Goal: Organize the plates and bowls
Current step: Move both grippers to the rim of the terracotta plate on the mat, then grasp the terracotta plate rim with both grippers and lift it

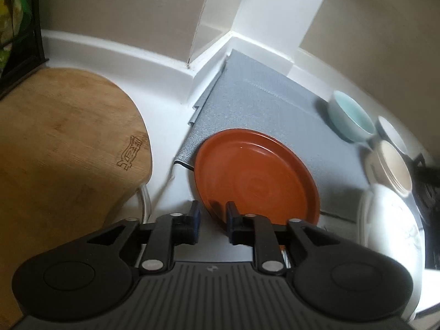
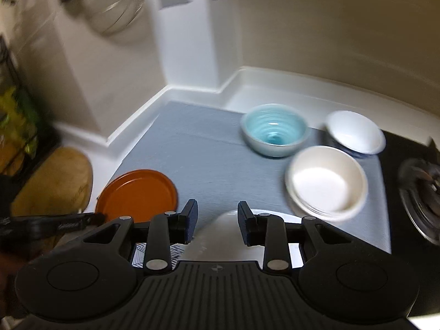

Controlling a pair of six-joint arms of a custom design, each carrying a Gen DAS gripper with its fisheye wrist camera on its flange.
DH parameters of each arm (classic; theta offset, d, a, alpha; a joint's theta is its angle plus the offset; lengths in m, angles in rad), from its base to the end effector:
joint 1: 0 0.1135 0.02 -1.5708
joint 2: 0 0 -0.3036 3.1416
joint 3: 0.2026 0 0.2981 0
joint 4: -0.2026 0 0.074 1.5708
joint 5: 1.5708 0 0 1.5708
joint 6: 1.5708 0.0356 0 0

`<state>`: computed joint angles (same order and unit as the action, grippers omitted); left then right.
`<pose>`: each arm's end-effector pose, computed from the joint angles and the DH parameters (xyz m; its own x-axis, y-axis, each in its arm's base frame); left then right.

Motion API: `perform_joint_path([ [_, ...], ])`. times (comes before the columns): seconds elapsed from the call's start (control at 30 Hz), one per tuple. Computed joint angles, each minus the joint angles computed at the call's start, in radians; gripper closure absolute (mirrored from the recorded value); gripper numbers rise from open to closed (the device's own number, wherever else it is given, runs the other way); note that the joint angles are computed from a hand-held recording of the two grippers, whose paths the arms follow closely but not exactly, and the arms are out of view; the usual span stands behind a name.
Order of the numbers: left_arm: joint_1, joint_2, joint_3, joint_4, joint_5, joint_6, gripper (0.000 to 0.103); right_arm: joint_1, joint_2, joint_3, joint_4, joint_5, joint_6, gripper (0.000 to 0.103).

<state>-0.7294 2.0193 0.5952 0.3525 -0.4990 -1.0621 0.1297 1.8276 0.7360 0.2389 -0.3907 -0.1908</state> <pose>0.2380 -0.1899 0.0146 -0.6807 -0.4201 -0.6001 -0.3699 0.9042 -0.2135 0.3506 0.0594 0.0952 -0.6634 -0.2634 -0.7004 -0.5030 0.8500 0.1568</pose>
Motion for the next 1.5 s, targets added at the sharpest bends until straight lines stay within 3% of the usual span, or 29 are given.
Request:
perform_joint_path([
  [0.2, -0.027, -0.019, 0.012, -0.071, -0.050, -0.057, 0.069, 0.113, 0.109, 0.099, -0.010, -0.004, 0.028, 0.069],
  [0.43, 0.028, 0.011, 0.044, -0.038, -0.016, 0.026, 0.069, 0.183, 0.248, 0.245, -0.108, 0.066, 0.068, 0.069],
  [0.73, 0.032, 0.033, 0.043, -0.014, -0.011, 0.041, 0.069, 0.214, 0.348, 0.341, -0.167, 0.083, 0.077, 0.069],
  [0.97, 0.034, 0.050, 0.053, -0.002, -0.005, 0.055, 0.070, 0.224, 0.403, 0.391, -0.213, 0.084, 0.088, 0.069],
  [1.33, 0.040, 0.064, 0.071, -0.014, 0.006, 0.096, 0.071, 0.219, 0.407, 0.374, -0.193, 0.080, 0.092, 0.080],
  [1.43, 0.037, 0.070, 0.074, -0.023, -0.006, 0.097, 0.079, 0.224, 0.407, 0.368, -0.179, 0.086, 0.095, 0.082],
  [1.5, 0.039, 0.063, 0.067, -0.025, -0.011, 0.091, 0.089, 0.224, 0.403, 0.358, -0.165, 0.096, 0.095, 0.087],
])
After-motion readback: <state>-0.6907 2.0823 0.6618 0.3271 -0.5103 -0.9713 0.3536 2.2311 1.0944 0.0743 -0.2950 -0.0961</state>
